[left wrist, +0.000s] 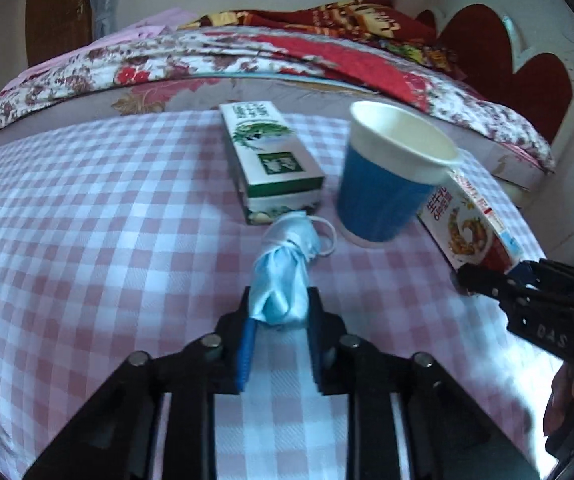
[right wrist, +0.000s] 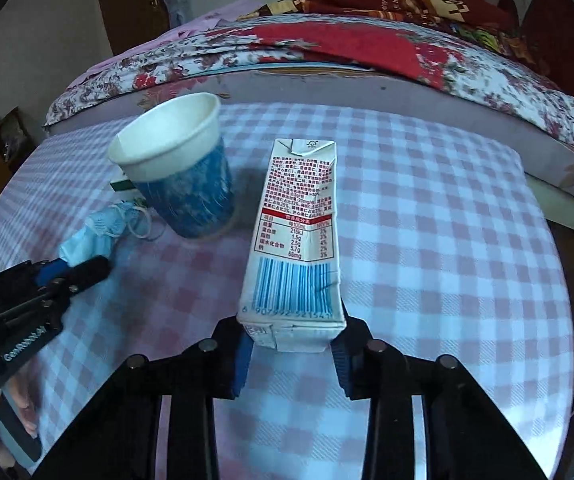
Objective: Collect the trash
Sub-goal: 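Grasp the blue face mask with the left tool while the right tool grasps the milk carton, then carry the mask and milk carton over the black bin and open both tools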
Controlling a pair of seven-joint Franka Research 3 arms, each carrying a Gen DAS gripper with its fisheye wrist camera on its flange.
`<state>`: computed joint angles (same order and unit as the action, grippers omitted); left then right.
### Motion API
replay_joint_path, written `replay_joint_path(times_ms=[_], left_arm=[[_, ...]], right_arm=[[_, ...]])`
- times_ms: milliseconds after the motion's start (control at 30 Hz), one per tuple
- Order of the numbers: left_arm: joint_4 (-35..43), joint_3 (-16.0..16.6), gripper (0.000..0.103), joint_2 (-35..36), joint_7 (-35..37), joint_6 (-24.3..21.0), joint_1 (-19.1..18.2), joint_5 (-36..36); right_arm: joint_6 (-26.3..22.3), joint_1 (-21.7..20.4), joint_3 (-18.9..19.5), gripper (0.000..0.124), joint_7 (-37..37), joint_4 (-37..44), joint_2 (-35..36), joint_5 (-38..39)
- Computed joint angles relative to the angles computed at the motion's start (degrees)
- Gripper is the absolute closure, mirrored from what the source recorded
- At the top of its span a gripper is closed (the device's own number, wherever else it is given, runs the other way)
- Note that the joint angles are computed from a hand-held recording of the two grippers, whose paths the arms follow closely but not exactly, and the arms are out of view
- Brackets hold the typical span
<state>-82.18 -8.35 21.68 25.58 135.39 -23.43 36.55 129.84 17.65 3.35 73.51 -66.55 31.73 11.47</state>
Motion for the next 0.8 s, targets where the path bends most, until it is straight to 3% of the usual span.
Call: replay_joint_path(times_ms=[233, 467, 800], left_arm=[[-5.84, -0.46, 0.085, -5.32, -7.62, 1.42, -2.05, 6.36], [-3.48, -2.45, 0.085, -5.25, -8.05, -2.60, -4.38, 9.32], [-1.26, -3.46, 0.085, -5.05, -9.31, -5.92, -8.07, 11.42]], right_arm=[[7.26, -3.08, 0.53, 0.089, -5.58, -15.57, -10.61, 3.56], [11.08, -5.33, 0.14, 0.089, -10.26, -27.80, -20.66, 7.97], [13.05, -6.12, -0.96, 0.089, -14.62, -36.64, -29.43, 10.77]])
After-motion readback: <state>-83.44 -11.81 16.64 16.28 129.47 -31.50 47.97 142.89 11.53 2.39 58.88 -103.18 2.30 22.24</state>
